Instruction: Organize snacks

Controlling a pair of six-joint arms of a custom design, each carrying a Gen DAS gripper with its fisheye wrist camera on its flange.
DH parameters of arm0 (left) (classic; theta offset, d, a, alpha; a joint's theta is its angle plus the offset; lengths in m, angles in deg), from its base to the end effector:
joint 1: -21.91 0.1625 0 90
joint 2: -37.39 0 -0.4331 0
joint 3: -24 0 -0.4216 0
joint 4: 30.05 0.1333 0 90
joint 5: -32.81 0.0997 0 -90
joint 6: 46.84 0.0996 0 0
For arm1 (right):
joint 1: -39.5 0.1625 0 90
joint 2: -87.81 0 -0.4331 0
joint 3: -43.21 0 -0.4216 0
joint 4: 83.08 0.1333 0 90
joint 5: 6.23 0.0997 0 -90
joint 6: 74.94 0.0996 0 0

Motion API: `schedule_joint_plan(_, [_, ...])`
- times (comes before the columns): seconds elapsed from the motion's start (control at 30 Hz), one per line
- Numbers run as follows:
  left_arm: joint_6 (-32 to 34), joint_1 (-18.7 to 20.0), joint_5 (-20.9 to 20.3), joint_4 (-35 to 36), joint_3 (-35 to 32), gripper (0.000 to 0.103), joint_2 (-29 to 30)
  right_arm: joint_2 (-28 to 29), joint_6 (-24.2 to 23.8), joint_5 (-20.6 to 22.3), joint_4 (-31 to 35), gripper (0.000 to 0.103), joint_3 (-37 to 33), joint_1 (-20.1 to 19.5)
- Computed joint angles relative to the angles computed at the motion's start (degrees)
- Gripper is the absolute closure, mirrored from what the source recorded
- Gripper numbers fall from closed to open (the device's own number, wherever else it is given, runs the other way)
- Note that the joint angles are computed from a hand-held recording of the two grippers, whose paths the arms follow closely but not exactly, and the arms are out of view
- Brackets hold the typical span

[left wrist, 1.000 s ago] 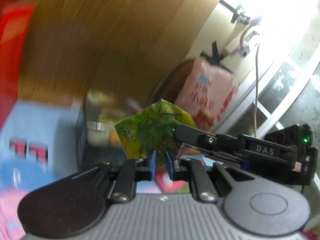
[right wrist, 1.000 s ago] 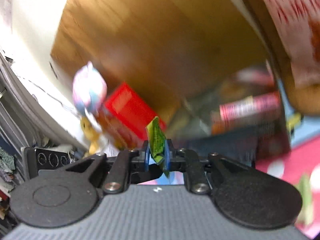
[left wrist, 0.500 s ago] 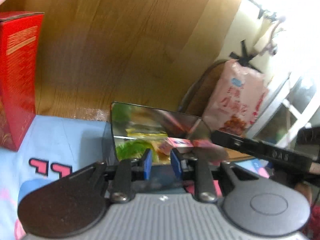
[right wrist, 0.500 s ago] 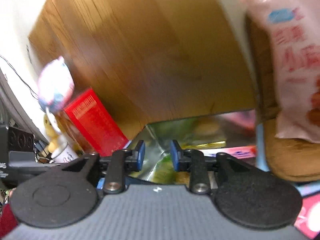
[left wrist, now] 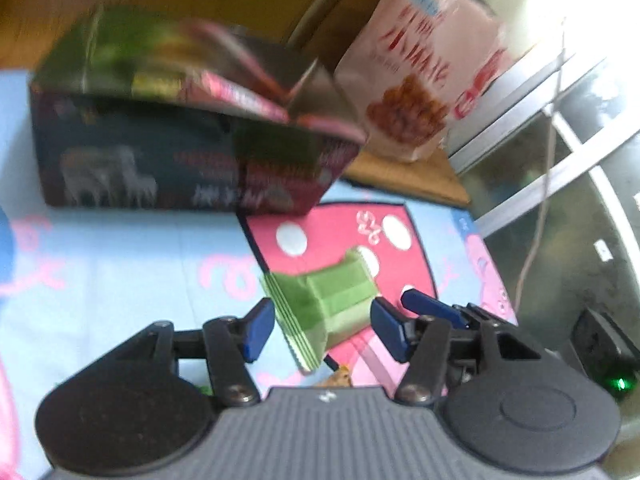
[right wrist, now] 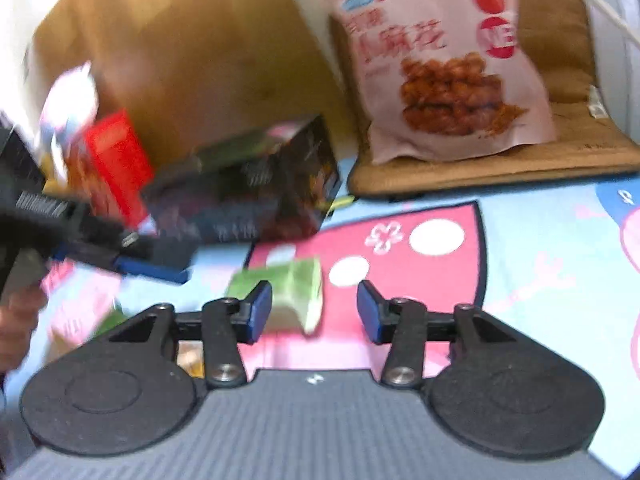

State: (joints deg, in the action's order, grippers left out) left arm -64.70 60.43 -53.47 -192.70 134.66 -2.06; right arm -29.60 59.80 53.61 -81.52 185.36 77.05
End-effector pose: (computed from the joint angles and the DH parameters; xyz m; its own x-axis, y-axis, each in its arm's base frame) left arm -0.3608 -0.4658 -0.0583 -0.8326 0.5512 -0.0540 0.5535 0.8317 -0.0438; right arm -0.0600 -0.2773 0.2430 -0.8718 0.0975 0.4801 -0.3807 0.4820 -0.7891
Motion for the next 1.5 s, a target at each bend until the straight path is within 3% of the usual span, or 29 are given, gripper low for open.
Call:
schedule_joint_plan(0.13, [-0.40, -0.46, -0.19, -2.06, -0.19, 0.052, 2.18, 4.55, -7.37, 2.02, 0.46, 0.041, -1.85, 2.09])
schedule_joint_plan(0.17, [-0.08, -0.88, 0.36, -1.73, -0.40, 0.056, 2.45, 5.88, -8.08, 2.40, 0.19, 0.045, -2.35, 3.19])
schedule_joint_plan(0.27, [1.18, -2.70, 5.06, -2.39, 0.21, 0.056, 2.35, 5.94, -7.94, 6.76, -4.48, 0.056, -0.91, 7.52])
schedule_joint_plan(0.3, [1.22, -3.21, 6.85, -2.53, 0.77, 0.056, 1.88, 5.76, -7.80, 6.30, -4.55, 0.065, -0.64, 7.66])
schedule_joint_plan(0.37, [1.31, -2.97, 6.83, -3.83, 1.62, 0.057, 1.00, 5.61, -6.51, 4.09, -4.00, 0.071, -0.39, 7.15])
schedule_joint_plan(0.5, [1.60, -3.00, 6.76, -8.35, 4.62, 0.056, -2.68, 2.80, -4.69, 0.46, -5.52, 0.071, 1.60, 7.37])
schedule_joint_plan(0.57, [3.22, -3.51, 8.13, -11.10, 5.17, 0.055, -3.79, 1.66, -3.55, 0.75, -7.16, 0.071, 1.86, 10.25])
schedule_joint_plan(0.67, [5.13, -3.61, 10.78, -13.89, 3.89, 0.055, -4.32, 4.22, -1.28, 5.33, -10.99, 0.071, -0.65, 18.36])
schedule_joint_plan(0.8, [7.63, -2.38, 14.54, -13.70, -0.87, 0.053, -3.26, 12.29, 0.96, 12.60, -16.21, 0.071, -6.88, 27.86])
schedule_joint_plan(0.93, [9.01, -0.71, 18.62, -12.30, -5.25, 0.050, -0.63, 21.58, 2.45, 18.43, -15.06, 0.069, -15.26, 33.22])
schedule_joint_plan(1.07, [7.56, 1.43, 19.03, -8.03, -7.86, 0.049, 0.42, 27.57, 2.04, 23.95, -13.95, 0.052, -20.04, 35.90])
schedule_joint_plan(1.13, [7.67, 1.98, 16.80, -10.03, -6.20, 0.049, -1.14, 26.76, 2.67, 23.62, -13.31, 0.052, -19.76, 35.55])
schedule_joint_plan(1.27, [7.92, 1.88, 14.40, -13.62, -0.49, 0.049, -6.30, 19.00, 4.10, 17.47, -10.61, 0.052, -14.75, 31.48])
schedule_joint_plan(1.4, [8.62, 1.02, 13.47, -17.61, 9.18, 0.044, -13.37, 9.58, 4.56, 5.42, -3.08, 0.052, -8.06, 22.08])
schedule_joint_plan(1.5, [6.47, 0.11, 14.69, -17.73, 16.06, 0.044, -18.56, 4.08, 1.83, -3.72, 2.40, 0.052, -2.35, 13.20])
